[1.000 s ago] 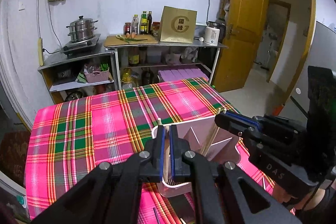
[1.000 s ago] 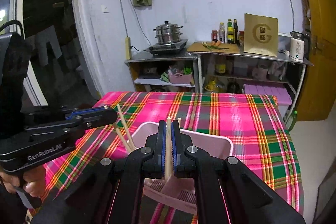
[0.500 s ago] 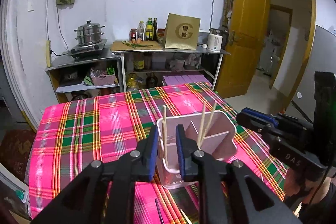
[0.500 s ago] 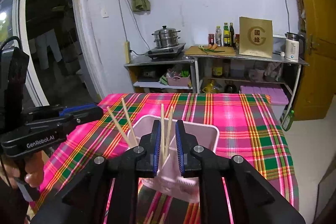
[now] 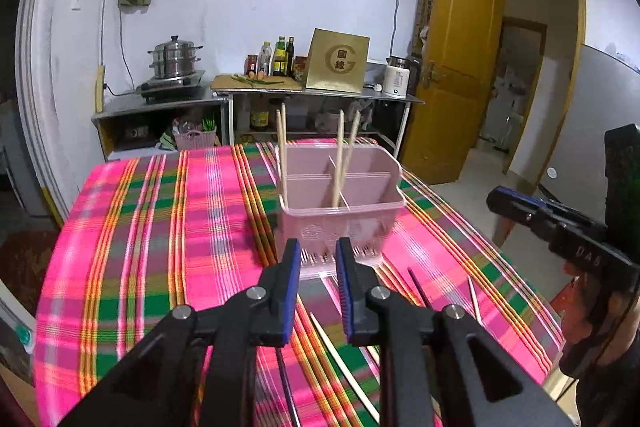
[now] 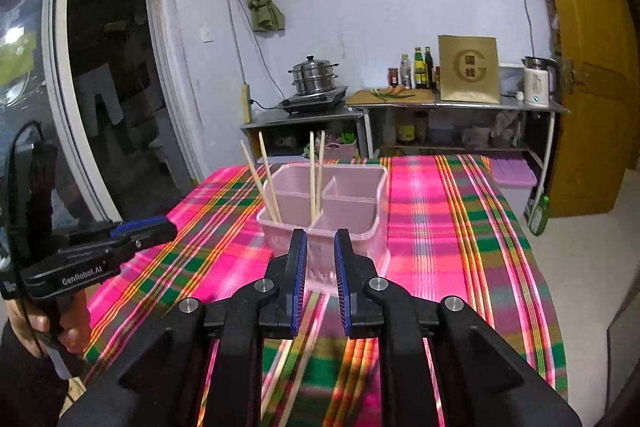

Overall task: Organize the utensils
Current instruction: 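Open the left tool to release its chopstick while the right tool opens too, then lower both open tools to the loose chopsticks and close each on a black chopstick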

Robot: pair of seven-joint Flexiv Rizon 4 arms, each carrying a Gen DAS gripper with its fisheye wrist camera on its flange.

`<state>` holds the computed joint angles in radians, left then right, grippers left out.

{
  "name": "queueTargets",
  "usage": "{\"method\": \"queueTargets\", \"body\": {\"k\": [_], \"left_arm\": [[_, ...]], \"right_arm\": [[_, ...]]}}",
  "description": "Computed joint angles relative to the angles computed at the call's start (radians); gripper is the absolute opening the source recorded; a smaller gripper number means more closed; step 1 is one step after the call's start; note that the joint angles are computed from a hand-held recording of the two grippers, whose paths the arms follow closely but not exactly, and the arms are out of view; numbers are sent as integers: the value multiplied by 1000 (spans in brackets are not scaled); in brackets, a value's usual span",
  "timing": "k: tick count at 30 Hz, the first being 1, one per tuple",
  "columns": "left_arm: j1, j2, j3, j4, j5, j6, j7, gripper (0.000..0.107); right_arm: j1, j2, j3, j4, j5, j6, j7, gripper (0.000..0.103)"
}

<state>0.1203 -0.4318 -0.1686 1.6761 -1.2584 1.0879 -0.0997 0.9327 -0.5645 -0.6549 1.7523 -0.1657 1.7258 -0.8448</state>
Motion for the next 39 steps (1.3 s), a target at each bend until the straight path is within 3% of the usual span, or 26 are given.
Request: {"method": "queueTargets", "body": {"k": [2, 7, 13, 17, 29, 39], "left_arm": [[1, 25, 1, 49, -37, 2, 23, 19], [-28, 78, 27, 147, -140, 20, 124, 19], [-60, 122, 71, 225, -194, 1, 163, 19], [-78, 135, 88, 257, -210, 0, 178, 19], [-78, 101, 91, 268, -155, 36, 144, 19], [-61, 51, 72, 221, -72, 76, 73, 19]], "right_arm": [[81, 12, -77, 69, 28, 26, 4, 14], [219, 28, -186, 183, 107, 38, -22, 14], [270, 55, -189, 262, 191, 64, -71, 14], [248, 80, -142, 284, 218, 72, -86, 14], [258, 76, -155, 318, 220, 44, -58, 14], [193, 63, -112, 280, 157, -8, -4, 14]]}}
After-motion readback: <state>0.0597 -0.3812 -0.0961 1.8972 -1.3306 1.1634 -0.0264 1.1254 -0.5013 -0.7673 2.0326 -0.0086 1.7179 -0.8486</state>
